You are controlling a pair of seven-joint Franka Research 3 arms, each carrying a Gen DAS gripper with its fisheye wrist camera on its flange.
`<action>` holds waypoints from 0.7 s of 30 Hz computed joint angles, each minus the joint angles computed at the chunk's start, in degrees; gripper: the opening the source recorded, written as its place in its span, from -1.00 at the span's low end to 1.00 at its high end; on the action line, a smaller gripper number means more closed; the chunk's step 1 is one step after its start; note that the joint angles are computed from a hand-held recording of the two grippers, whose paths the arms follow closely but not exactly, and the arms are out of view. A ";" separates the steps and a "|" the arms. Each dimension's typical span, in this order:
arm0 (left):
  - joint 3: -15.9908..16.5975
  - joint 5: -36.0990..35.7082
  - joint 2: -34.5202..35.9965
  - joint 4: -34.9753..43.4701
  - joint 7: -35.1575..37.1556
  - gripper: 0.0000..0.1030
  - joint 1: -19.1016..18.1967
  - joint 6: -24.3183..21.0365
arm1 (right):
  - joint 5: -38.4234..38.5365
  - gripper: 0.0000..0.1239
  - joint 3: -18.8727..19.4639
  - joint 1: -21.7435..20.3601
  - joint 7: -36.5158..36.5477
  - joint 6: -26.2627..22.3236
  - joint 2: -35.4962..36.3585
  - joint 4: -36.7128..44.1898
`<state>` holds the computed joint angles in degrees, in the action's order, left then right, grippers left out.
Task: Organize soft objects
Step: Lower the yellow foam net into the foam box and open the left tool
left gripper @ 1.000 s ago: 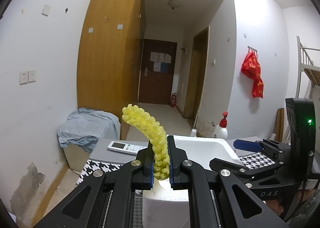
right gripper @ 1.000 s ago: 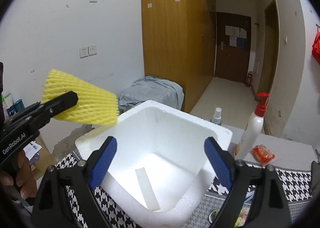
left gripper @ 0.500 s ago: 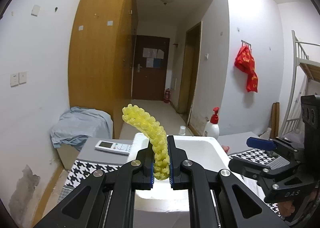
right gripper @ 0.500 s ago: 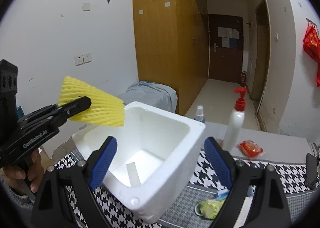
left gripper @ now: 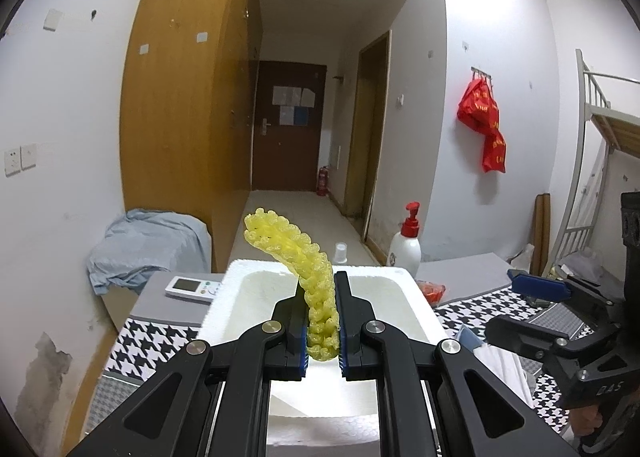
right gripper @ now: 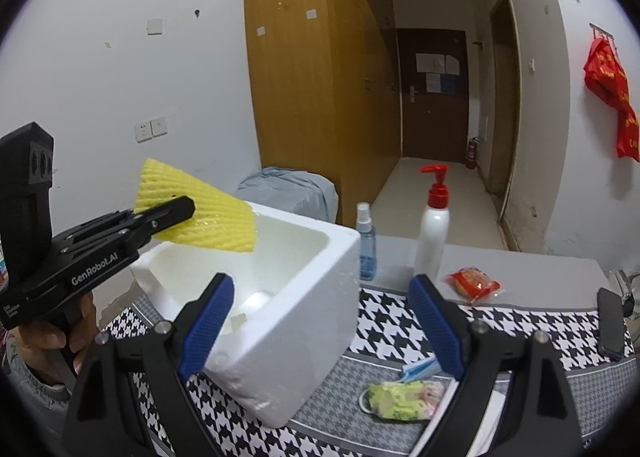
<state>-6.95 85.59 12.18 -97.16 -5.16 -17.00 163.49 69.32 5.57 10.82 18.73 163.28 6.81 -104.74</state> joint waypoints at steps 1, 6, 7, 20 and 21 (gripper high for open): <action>-0.11 -0.60 0.22 0.13 0.60 -0.78 -0.02 -0.15 | -0.15 0.48 -0.04 -0.01 0.28 0.03 -0.02 -0.06; 0.01 -5.05 1.36 0.94 4.79 0.06 -0.69 -2.00 | 0.86 0.48 -0.33 -0.46 -0.12 -0.02 -0.36 -0.66; 0.30 -4.55 1.19 0.78 3.91 0.57 -1.01 -2.59 | 1.10 0.48 -0.38 -0.53 -0.22 -0.04 -0.43 -0.81; -0.37 -0.42 -0.01 -0.13 -1.14 0.98 -1.80 -6.76 | 2.34 0.48 -0.76 -0.85 -0.24 -0.34 -0.72 -1.12; -0.41 0.03 -0.32 -0.40 -1.77 0.98 -1.79 -6.73 | 2.45 0.48 -0.79 -0.86 -0.34 -0.34 -0.79 -1.20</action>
<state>-7.35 85.62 11.86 -97.56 -6.93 -18.78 156.76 71.76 4.78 9.96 18.39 162.94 6.02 -105.93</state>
